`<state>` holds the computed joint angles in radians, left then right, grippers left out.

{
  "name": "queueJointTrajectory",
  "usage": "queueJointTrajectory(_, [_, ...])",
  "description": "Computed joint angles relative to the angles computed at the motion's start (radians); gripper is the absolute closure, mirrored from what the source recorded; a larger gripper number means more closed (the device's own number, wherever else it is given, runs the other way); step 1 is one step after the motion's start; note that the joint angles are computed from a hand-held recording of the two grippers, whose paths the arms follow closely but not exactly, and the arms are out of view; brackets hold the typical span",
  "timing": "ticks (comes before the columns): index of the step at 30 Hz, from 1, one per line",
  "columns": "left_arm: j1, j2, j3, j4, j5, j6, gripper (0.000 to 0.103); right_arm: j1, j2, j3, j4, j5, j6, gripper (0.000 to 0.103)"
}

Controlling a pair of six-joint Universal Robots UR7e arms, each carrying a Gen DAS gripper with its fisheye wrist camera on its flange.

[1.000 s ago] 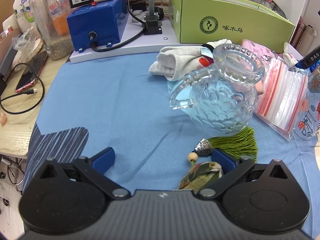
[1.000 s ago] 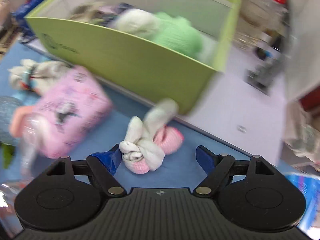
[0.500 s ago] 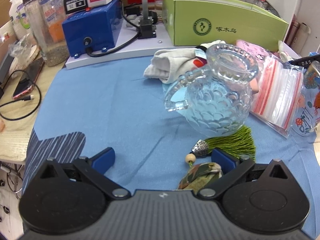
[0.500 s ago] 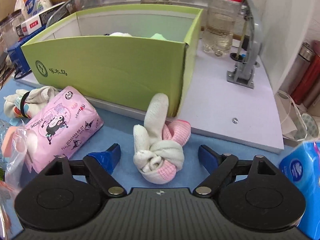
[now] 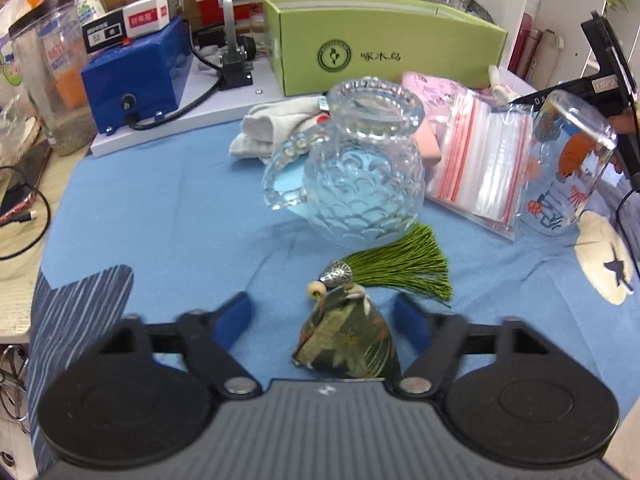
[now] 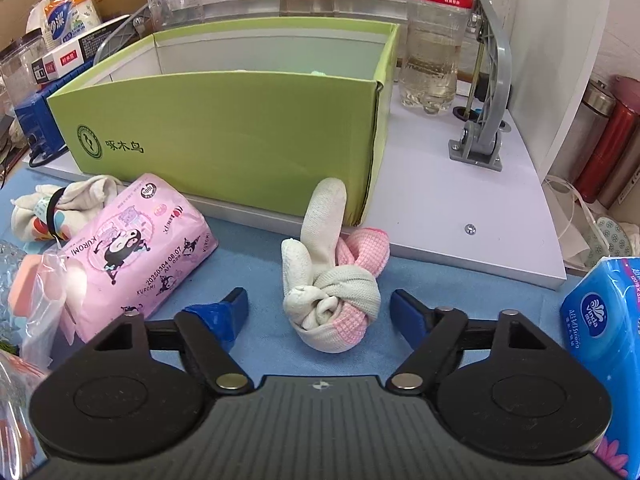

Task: Organize soft objects
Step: 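Grasp and drop the green sachet into the box while the right tool drops the knotted cloth there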

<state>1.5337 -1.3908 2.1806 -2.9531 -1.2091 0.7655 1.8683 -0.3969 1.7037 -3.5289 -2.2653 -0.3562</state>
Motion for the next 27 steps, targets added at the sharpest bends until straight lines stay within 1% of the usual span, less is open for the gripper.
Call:
queueJointTrajectory(1, [0.0,-0.012,-0.006,0.027,-0.004,-0.017,0.063,-0.003,-0.014,0.012,0.006,0.008,0.025,0.078])
queueJointTrajectory(2, [0.001,-0.022,-0.012,0.053,-0.008,-0.033,0.069,-0.01,-0.032,0.03,0.012,0.029,0.06,0.079])
queueJointTrajectory(4, [0.007,-0.042,-0.027,0.105,-0.032,-0.069,0.069,-0.012,-0.054,0.059,0.009,0.039,0.09,0.08])
queueJointTrajectory(7, [0.015,-0.078,-0.055,0.191,-0.077,-0.106,0.069,0.004,-0.083,0.114,-0.05,0.046,0.084,0.08])
queueJointTrajectory(9, [0.017,-0.099,-0.094,0.263,-0.119,-0.134,0.069,0.019,-0.107,0.146,-0.087,0.051,0.082,0.08])
queueJointTrajectory(11, [0.008,-0.106,-0.145,0.314,-0.149,-0.158,0.069,0.039,-0.134,0.167,-0.122,0.056,0.069,0.08])
queueJointTrajectory(13, [-0.023,-0.092,-0.203,0.322,-0.158,-0.17,0.069,0.056,-0.153,0.169,-0.159,0.075,0.049,0.08])
queueJointTrajectory(16, [-0.079,-0.04,-0.292,0.297,-0.173,-0.17,0.069,0.079,-0.161,0.117,-0.192,0.112,-0.01,0.08])
queueJointTrajectory(19, [-0.136,0.054,-0.403,0.264,-0.204,-0.162,0.069,0.088,-0.146,0.028,-0.171,0.155,-0.048,0.08])
queueJointTrajectory(21, [-0.165,0.121,-0.478,0.263,-0.222,-0.176,0.069,0.085,-0.119,-0.051,-0.135,0.173,-0.074,0.079])
queueJointTrajectory(23, [-0.184,0.196,-0.546,0.248,-0.235,-0.196,0.069,0.074,-0.092,-0.125,-0.078,0.187,-0.083,0.079])
queueJointTrajectory(25, [-0.192,0.265,-0.607,0.25,-0.25,-0.203,0.069,0.061,-0.066,-0.186,-0.02,0.199,-0.079,0.079])
queueJointTrajectory(27, [-0.196,0.328,-0.659,0.259,-0.25,-0.206,0.069,0.047,-0.039,-0.238,0.032,0.209,-0.073,0.079])
